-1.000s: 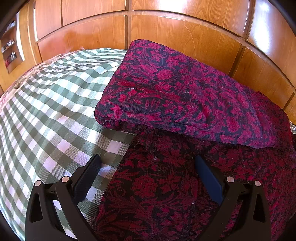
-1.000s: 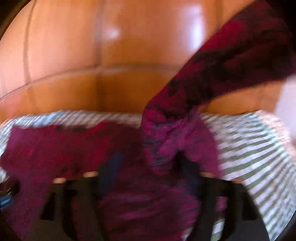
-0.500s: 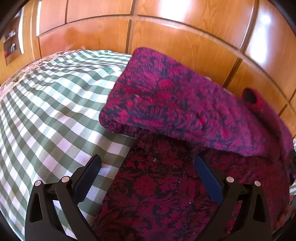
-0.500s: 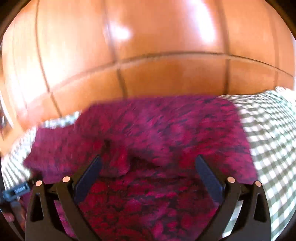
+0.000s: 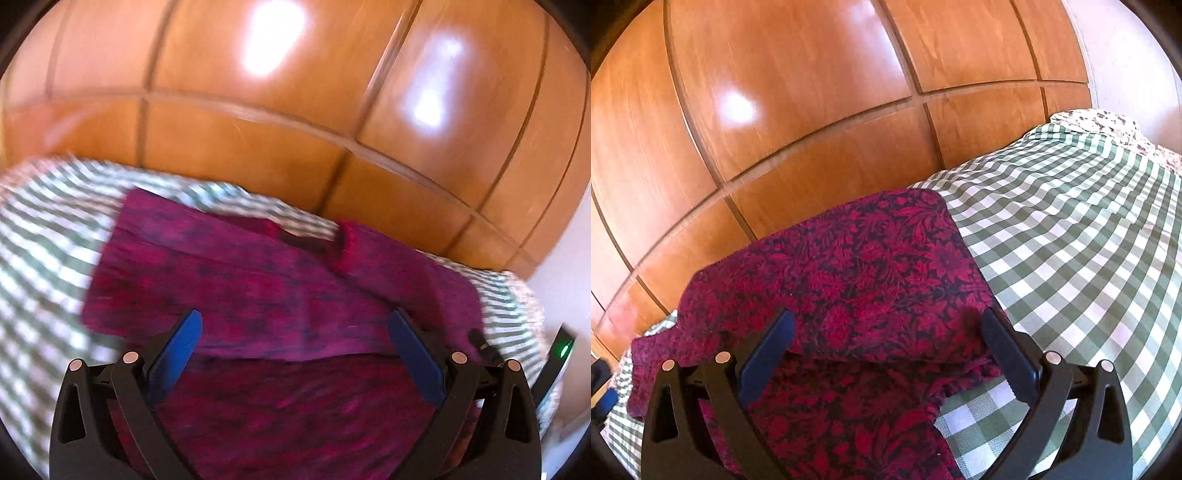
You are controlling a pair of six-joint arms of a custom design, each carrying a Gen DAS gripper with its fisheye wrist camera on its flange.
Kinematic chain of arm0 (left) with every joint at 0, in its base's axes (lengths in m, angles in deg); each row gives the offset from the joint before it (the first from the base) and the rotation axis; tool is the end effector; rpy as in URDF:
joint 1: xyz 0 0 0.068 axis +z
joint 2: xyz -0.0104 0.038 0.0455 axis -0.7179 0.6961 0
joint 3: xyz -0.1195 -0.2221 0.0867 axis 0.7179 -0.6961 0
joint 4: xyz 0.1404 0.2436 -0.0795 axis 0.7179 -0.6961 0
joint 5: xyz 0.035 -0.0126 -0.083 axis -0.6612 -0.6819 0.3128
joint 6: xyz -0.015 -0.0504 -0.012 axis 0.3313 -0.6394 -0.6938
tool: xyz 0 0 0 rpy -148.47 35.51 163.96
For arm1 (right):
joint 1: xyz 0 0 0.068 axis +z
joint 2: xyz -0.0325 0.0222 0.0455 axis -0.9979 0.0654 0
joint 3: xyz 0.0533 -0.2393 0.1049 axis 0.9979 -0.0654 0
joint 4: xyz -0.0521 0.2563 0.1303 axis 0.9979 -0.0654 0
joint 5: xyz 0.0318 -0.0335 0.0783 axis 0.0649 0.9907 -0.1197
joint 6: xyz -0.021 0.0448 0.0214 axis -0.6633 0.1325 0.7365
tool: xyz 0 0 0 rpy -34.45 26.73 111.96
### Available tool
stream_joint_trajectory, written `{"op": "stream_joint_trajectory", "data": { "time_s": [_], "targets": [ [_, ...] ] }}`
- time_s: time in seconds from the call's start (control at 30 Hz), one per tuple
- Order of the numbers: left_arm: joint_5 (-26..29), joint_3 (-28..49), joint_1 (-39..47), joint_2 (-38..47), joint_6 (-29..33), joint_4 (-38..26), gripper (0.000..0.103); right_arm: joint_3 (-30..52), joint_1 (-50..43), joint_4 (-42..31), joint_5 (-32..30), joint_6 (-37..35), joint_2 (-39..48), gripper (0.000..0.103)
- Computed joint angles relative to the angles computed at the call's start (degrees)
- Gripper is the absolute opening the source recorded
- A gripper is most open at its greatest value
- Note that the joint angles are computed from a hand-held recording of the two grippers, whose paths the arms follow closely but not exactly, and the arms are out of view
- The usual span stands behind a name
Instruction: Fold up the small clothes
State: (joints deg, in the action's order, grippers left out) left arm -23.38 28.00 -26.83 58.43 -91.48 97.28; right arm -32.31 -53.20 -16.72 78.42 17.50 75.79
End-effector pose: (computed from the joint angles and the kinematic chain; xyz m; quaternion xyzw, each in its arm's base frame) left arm 0.2330 0.0678 0.0879 -0.1724 0.8840 -0.1305 0.4145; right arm 0.1676 0.0837 0.0187 0.2464 0.8410 0.0407 0.4799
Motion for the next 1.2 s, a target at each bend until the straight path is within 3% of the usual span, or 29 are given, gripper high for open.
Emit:
{"op": "stream_joint_trajectory", "data": {
  "time_s": [0.03,0.1,0.2,0.37,0.43,0.5,0.53,0.6,0.63,0.7,0.83,1.0,1.2],
  "targets": [
    [0.1,1.7,-0.9,1.7,-1.6,-0.8,0.093,-1.1,0.4,1.6,1.9,0.8,0.5,0.101],
    [-0.2,6.2,-3.1,6.3,-4.6,-2.4,0.080,-1.5,1.3,-4.2,6.0,5.3,-2.6,0.101],
    [-1.5,13.2,-5.9,13.5,-7.5,-4.5,0.077,-1.7,-1.9,-0.5,3.4,5.7,0.3,0.101],
    [-0.7,20.4,-8.1,22.2,-10.3,-4.9,0.071,0.4,-5.5,-1.6,-2.1,4.3,1.6,0.101],
    [-1.8,23.8,-9.4,25.9,-11.1,-6.2,0.058,0.8,-6.9,-0.1,-4.0,3.7,3.0,0.101],
    [-1.9,25.2,-10.2,27.9,-10.9,-6.0,0.051,1.0,-8.6,1.5,-6.0,3.4,4.5,0.101],
    [-2.6,25.7,-11.0,28.4,-10.7,-5.4,0.040,0.4,-8.4,2.6,-6.0,3.7,4.9,0.101],
    [-3.5,26.4,-12.1,29.0,-9.9,-5.6,0.035,0.2,-8.4,3.6,-5.9,3.6,5.8,0.101],
    [-4.6,26.6,-12.5,29.1,-9.2,-5.5,0.025,0.3,-8.2,3.8,-5.7,3.6,6.1,0.101],
    [-5.4,27.0,-12.6,29.6,-9.5,-5.2,0.014,0.4,-8.3,4.1,-6.0,3.4,6.5,0.101],
    [-1.7,23.6,-10.4,26.9,-9.4,-1.5,0.010,0.3,-9.2,6.2,-7.3,3.2,7.9,0.101],
    [-2.4,17.0,-9.9,20.8,-7.5,3.5,0.010,0.0,-9.6,7.0,-7.7,2.9,8.1,0.101],
    [-1.9,7.8,-5.7,14.3,-6.2,10.7,0.010,-1.5,-9.9,13.7,-7.9,4.0,10.8,0.101]
  ]
}}
